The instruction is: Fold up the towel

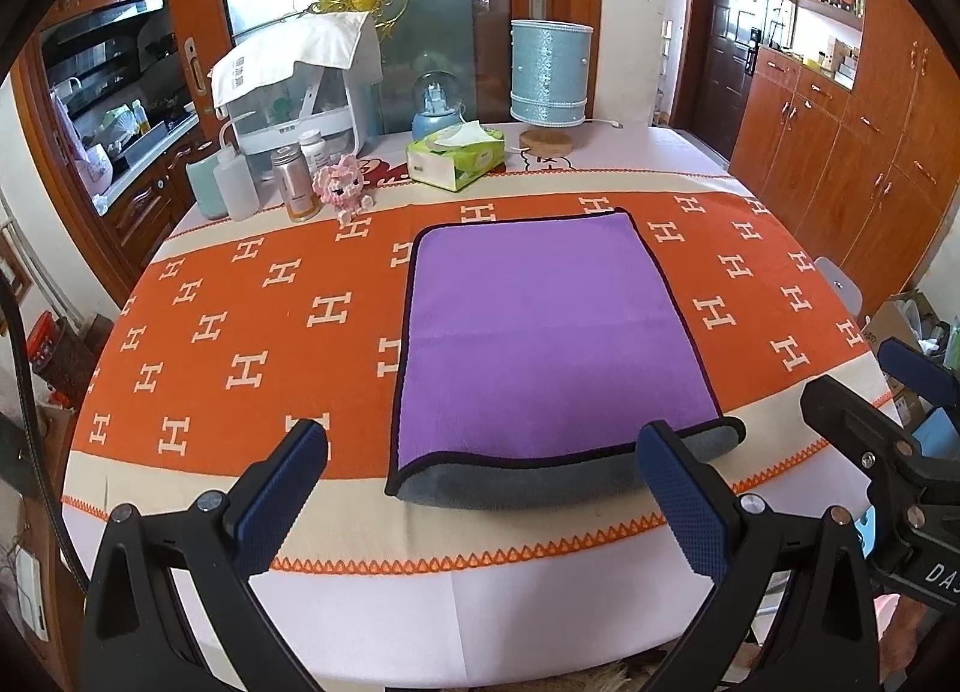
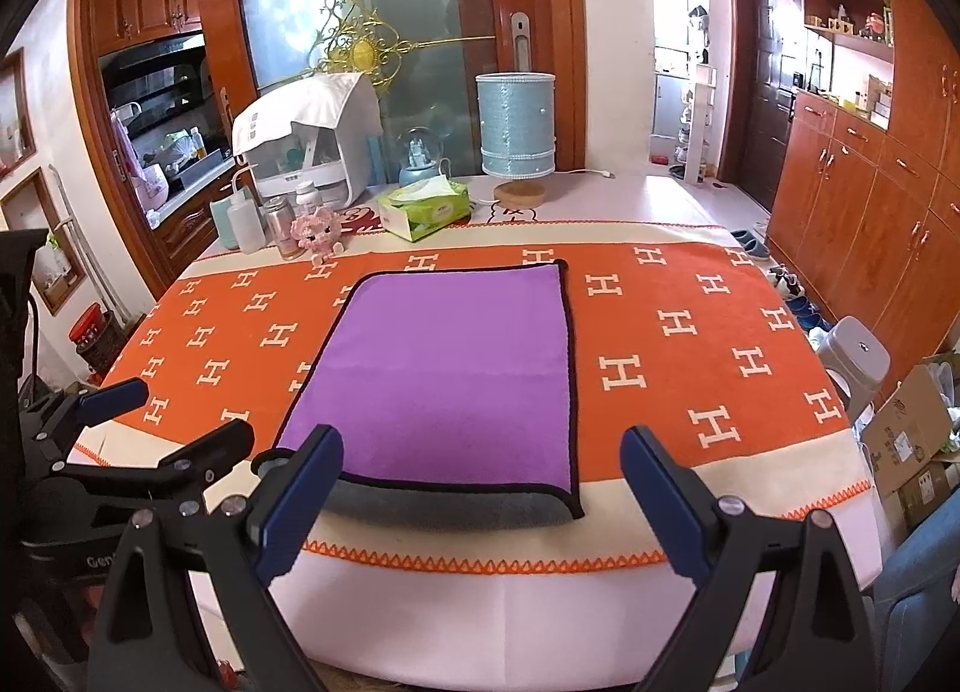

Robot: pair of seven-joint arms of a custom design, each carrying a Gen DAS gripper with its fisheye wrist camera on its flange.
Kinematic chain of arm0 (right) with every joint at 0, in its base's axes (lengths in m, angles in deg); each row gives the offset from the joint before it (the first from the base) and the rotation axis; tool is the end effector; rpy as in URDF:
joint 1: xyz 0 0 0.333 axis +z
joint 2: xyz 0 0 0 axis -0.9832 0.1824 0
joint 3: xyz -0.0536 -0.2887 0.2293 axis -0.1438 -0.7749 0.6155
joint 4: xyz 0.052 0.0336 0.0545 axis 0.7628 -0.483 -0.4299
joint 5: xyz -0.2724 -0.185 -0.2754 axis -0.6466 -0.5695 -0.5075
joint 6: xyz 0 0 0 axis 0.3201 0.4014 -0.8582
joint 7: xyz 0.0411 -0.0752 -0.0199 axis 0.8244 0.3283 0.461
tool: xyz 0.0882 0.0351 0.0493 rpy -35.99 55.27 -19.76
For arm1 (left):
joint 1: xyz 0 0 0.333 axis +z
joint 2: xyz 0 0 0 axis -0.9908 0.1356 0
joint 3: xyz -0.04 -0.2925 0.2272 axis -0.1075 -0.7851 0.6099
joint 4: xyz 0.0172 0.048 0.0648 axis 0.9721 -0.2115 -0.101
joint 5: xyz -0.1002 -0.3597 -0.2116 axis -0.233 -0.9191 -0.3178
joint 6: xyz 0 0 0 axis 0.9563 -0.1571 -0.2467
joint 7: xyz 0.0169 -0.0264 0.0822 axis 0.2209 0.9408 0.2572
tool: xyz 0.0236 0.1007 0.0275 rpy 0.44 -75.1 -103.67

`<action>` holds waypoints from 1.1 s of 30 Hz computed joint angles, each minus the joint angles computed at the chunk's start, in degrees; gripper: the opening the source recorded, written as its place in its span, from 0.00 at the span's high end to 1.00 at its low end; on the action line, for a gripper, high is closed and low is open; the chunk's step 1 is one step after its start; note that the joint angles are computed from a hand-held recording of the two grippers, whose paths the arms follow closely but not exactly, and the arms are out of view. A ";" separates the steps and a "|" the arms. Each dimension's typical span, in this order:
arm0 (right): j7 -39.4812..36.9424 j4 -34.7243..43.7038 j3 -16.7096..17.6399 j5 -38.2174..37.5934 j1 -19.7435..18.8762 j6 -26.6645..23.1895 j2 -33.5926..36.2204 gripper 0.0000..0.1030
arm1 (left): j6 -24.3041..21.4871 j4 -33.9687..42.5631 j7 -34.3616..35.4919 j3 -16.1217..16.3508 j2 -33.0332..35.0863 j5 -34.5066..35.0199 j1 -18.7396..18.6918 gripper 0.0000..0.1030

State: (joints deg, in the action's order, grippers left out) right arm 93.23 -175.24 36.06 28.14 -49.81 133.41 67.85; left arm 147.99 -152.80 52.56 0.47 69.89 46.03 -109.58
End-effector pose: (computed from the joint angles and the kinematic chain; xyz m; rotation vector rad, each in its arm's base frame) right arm 0.6106 0.4042 0.5370 -1.7782 1.6951 -0.6145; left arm 0.6132 -0.4107 0.5209 -1.7288 1.9057 -0.6720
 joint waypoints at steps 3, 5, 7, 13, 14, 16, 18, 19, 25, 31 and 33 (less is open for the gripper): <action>-1.54 0.28 0.29 0.88 -0.36 0.09 0.56 0.15 | 0.05 0.44 -0.25 0.42 0.66 0.68 -0.02 0.01; -2.57 0.55 0.43 1.81 -0.54 -0.09 0.99 0.16 | -0.13 1.03 -0.21 0.74 1.40 1.17 -0.14 0.01; -3.66 0.76 0.53 2.89 -0.79 -0.01 1.50 0.17 | -0.45 1.60 -0.03 1.16 2.29 2.00 -0.37 0.01; -6.16 1.44 0.33 5.32 -1.13 -0.48 3.02 0.20 | -1.14 3.15 4.39 1.09 5.13 -0.46 0.35 0.01; -6.38 1.64 0.21 5.51 -1.08 -0.87 3.34 0.21 | -0.73 2.98 4.99 1.15 5.34 -1.18 0.49 0.01; -7.56 2.04 0.37 6.74 -1.38 -1.59 4.11 0.22 | -0.05 2.91 6.22 1.33 5.93 -2.63 0.73 0.01; -8.62 2.03 0.50 7.93 -1.69 -1.58 4.59 0.26 | 0.26 2.97 6.96 1.81 6.42 -3.34 0.58 0.01; -9.03 1.99 0.50 8.34 -1.78 -1.47 4.84 0.27 | 0.27 3.07 7.08 2.16 6.70 -3.32 0.37 0.01; -14.34 1.46 1.59 12.98 -3.52 -0.34 6.23 0.33 | 0.75 3.60 10.25 2.31 8.31 -5.94 0.96 0.01; -20.99 0.17 2.44 16.99 -5.35 1.24 6.97 0.35 | 5.09 1.38 20.54 -0.24 8.62 -16.45 5.25 0.01; -23.51 -0.24 2.90 18.75 -6.09 1.42 7.19 0.36 | 4.57 1.30 23.51 0.02 8.89 -18.45 5.51 0.01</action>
